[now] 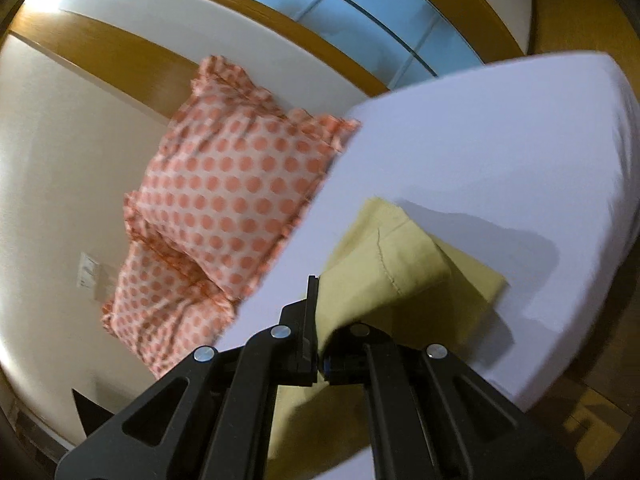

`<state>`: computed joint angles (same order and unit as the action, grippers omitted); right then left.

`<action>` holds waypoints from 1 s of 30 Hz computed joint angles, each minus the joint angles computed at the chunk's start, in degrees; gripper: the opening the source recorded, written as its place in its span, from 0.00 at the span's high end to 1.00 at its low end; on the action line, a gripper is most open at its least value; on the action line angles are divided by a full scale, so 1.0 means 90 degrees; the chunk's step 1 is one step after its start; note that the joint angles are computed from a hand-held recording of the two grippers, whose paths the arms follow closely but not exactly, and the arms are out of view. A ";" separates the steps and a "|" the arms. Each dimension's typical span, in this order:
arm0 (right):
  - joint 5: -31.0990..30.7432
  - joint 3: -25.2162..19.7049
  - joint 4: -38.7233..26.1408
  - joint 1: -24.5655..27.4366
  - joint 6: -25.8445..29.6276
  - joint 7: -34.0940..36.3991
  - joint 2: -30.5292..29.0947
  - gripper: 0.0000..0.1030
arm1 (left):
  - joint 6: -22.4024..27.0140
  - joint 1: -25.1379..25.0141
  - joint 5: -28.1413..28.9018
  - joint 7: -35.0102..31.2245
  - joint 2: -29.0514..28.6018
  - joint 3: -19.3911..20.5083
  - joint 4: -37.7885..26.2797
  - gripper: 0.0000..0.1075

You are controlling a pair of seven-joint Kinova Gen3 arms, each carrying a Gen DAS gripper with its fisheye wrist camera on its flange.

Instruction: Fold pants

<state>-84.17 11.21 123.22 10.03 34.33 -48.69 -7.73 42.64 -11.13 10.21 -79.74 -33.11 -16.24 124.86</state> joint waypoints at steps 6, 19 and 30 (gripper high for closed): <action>0.1131 -0.0249 -0.0097 0.0162 -0.0218 -0.0947 -0.0067 0.98 | -0.0142 0.0092 0.0114 -0.0223 -0.0391 -0.0298 0.0463 0.85; 0.4250 -0.0171 0.0597 -0.1079 -0.2506 -0.4009 -0.0867 0.45 | -0.0197 0.0432 0.0050 -0.0362 -0.1199 -0.0420 0.0842 0.61; 0.4284 -0.0313 0.1419 -0.3156 -0.4997 -0.3200 -0.0897 0.48 | -0.0293 0.0491 -0.0040 -0.0106 -0.1755 -0.0474 0.1049 0.56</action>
<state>-45.61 8.39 135.99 -18.37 -10.64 -77.49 -15.80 40.00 -6.71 9.85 -80.69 -48.90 -20.50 134.29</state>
